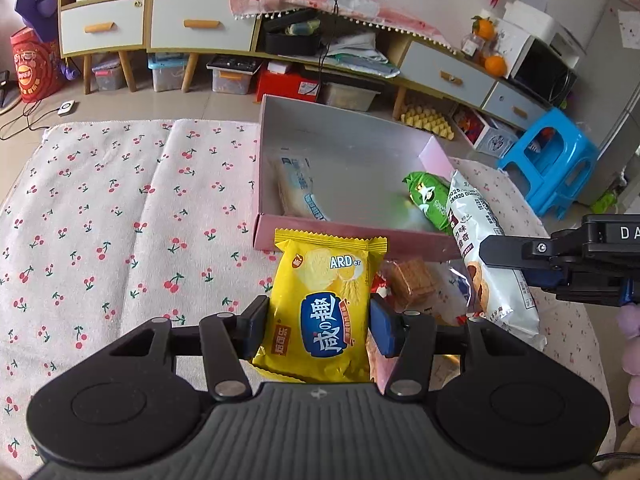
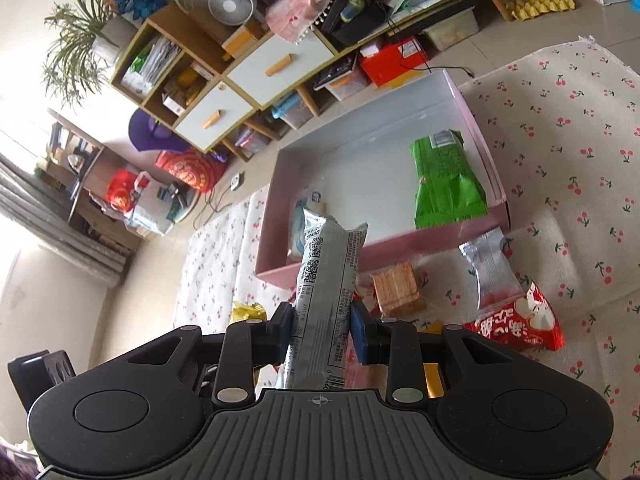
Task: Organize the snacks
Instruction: 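Lower both packs into the pink box and open both tools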
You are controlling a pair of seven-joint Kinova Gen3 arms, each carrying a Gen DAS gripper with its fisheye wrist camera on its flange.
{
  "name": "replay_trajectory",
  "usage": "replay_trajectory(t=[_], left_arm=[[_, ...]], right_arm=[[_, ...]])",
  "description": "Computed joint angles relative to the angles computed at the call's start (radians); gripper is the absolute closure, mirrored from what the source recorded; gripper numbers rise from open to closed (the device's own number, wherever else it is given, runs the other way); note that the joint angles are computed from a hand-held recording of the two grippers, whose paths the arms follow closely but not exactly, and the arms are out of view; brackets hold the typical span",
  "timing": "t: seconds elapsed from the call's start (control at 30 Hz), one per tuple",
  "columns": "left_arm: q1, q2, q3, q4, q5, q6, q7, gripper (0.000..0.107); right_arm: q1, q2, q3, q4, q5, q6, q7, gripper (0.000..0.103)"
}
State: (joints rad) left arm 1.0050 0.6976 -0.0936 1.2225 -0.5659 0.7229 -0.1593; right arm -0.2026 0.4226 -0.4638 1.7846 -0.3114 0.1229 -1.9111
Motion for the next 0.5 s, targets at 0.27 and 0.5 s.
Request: replay_trajectory(t=[0.27,0.5], left_arm=[[0.016,0.029,-0.055,-0.039,-0.010,-0.065,0.127,0.059],[0.003,0.098,-0.076,-0.163,-0.028,-0.018,0.114,0.059]], right_arm=[[0.005,0.024,0.010,-0.004,0.036,-0.116,-0.075,0.073],[0.023,0.069,0.033,-0.044,0.092,-0.108,-0.167,0.073]])
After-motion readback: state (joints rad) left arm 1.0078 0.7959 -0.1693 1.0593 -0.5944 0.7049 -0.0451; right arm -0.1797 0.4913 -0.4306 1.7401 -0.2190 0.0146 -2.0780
